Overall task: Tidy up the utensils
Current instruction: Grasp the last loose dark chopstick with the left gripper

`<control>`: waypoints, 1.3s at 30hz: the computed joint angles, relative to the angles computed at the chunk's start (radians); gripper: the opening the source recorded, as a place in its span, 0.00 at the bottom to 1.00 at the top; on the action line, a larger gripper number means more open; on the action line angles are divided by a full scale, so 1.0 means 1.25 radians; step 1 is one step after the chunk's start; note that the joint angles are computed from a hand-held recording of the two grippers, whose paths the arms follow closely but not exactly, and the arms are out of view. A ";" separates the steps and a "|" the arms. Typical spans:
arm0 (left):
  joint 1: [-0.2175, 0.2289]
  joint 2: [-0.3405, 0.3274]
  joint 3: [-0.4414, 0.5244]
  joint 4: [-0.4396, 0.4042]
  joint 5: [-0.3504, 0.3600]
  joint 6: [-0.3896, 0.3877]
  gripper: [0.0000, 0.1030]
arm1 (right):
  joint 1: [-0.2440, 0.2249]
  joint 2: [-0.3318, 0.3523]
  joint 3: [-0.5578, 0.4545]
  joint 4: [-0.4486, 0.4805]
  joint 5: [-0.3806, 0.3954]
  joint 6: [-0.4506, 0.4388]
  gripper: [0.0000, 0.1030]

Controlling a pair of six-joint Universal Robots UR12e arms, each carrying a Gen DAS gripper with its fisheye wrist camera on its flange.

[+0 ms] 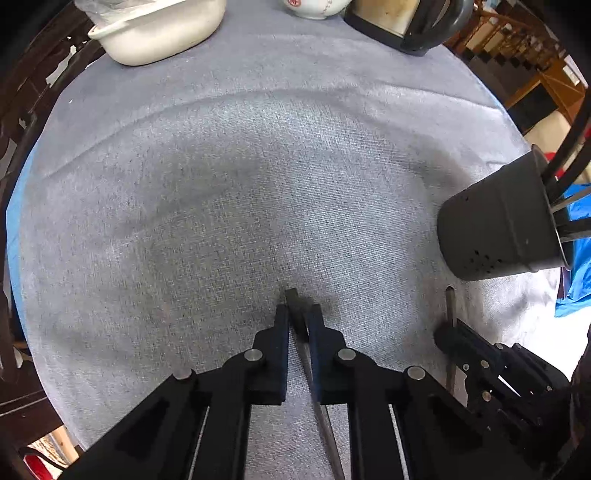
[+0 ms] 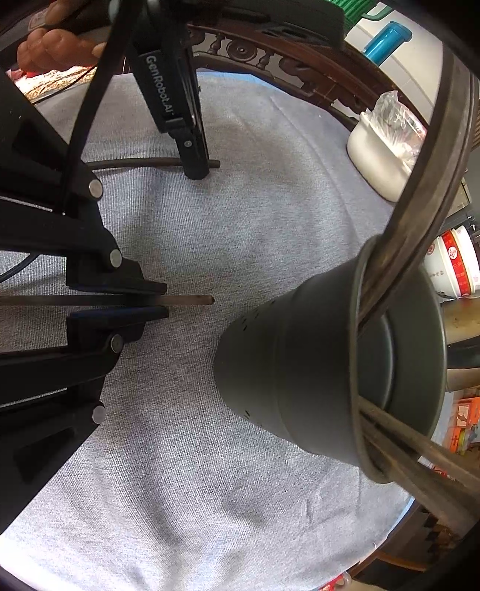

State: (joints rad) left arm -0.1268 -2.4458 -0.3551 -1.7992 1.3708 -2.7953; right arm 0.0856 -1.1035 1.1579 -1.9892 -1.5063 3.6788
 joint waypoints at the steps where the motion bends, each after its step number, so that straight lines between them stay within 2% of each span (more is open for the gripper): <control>1: 0.001 0.017 -0.034 0.024 0.001 0.003 0.10 | -0.001 0.000 -0.001 0.002 0.002 -0.001 0.08; 3: 0.009 0.058 -0.113 0.076 0.004 0.014 0.10 | -0.002 0.001 -0.004 0.007 0.005 -0.001 0.08; 8: 0.008 0.132 -0.250 0.200 0.013 0.009 0.10 | -0.001 0.008 -0.019 0.027 0.002 -0.010 0.07; 15: 0.013 0.195 -0.338 0.333 0.012 0.011 0.10 | 0.010 0.019 -0.034 0.031 -0.030 -0.032 0.07; 21: 0.023 0.229 -0.369 0.414 0.000 0.021 0.10 | 0.006 0.011 -0.010 -0.015 -0.012 -0.021 0.06; 33: 0.029 0.280 -0.441 0.580 -0.020 0.032 0.08 | -0.006 -0.039 0.064 -0.182 0.022 -0.013 0.06; 39: 0.033 0.295 -0.454 0.606 -0.030 0.031 0.08 | -0.010 -0.059 0.084 -0.238 0.028 -0.013 0.06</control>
State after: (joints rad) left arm -0.0859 -2.0771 -0.9230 -1.0418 1.3338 -2.7564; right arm 0.0728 -1.1773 1.2632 -2.2866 -1.4713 3.6621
